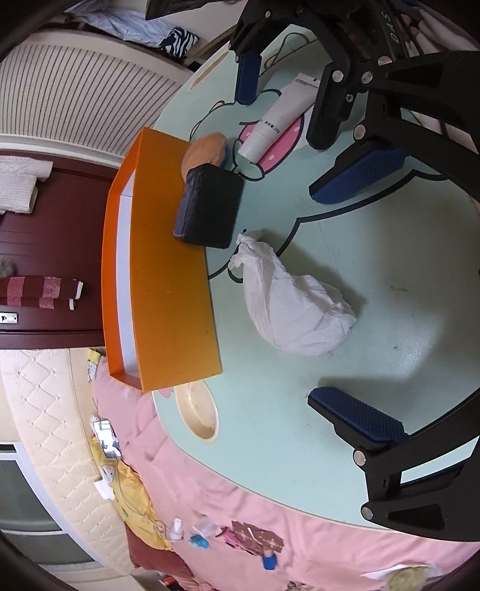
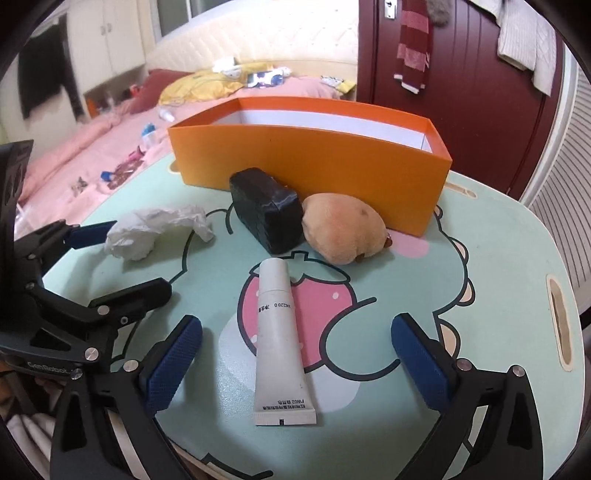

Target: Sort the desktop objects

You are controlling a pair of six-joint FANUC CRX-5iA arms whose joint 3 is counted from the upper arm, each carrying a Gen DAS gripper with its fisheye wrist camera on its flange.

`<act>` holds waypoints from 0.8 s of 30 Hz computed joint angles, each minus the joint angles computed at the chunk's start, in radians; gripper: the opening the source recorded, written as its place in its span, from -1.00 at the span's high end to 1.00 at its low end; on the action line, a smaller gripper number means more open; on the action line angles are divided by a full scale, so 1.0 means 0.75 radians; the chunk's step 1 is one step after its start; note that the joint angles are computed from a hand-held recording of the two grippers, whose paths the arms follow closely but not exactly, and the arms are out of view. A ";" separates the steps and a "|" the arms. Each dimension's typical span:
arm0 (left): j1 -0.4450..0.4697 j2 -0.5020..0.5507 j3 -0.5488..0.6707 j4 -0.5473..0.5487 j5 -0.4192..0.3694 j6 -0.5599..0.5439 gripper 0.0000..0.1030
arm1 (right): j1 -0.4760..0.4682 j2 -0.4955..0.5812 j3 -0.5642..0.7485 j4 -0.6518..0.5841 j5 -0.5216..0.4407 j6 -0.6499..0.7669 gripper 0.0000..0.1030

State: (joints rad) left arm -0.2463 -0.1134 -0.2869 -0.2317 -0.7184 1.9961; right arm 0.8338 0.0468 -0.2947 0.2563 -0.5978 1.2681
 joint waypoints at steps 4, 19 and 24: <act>-0.005 0.002 0.005 -0.006 -0.004 0.007 -0.93 | -0.015 0.007 0.009 -0.024 0.003 0.031 -1.00; -0.002 -0.003 0.002 0.000 -0.002 0.001 -0.93 | -0.014 -0.002 0.004 -0.021 -0.002 0.034 -1.00; -0.004 -0.016 -0.005 -0.005 0.002 0.010 -0.84 | -0.010 -0.004 -0.008 0.009 0.007 0.005 -0.96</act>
State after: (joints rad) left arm -0.2495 -0.1251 -0.2908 -0.2353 -0.7171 2.0038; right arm 0.8261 0.0439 -0.3006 0.2628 -0.5928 1.2719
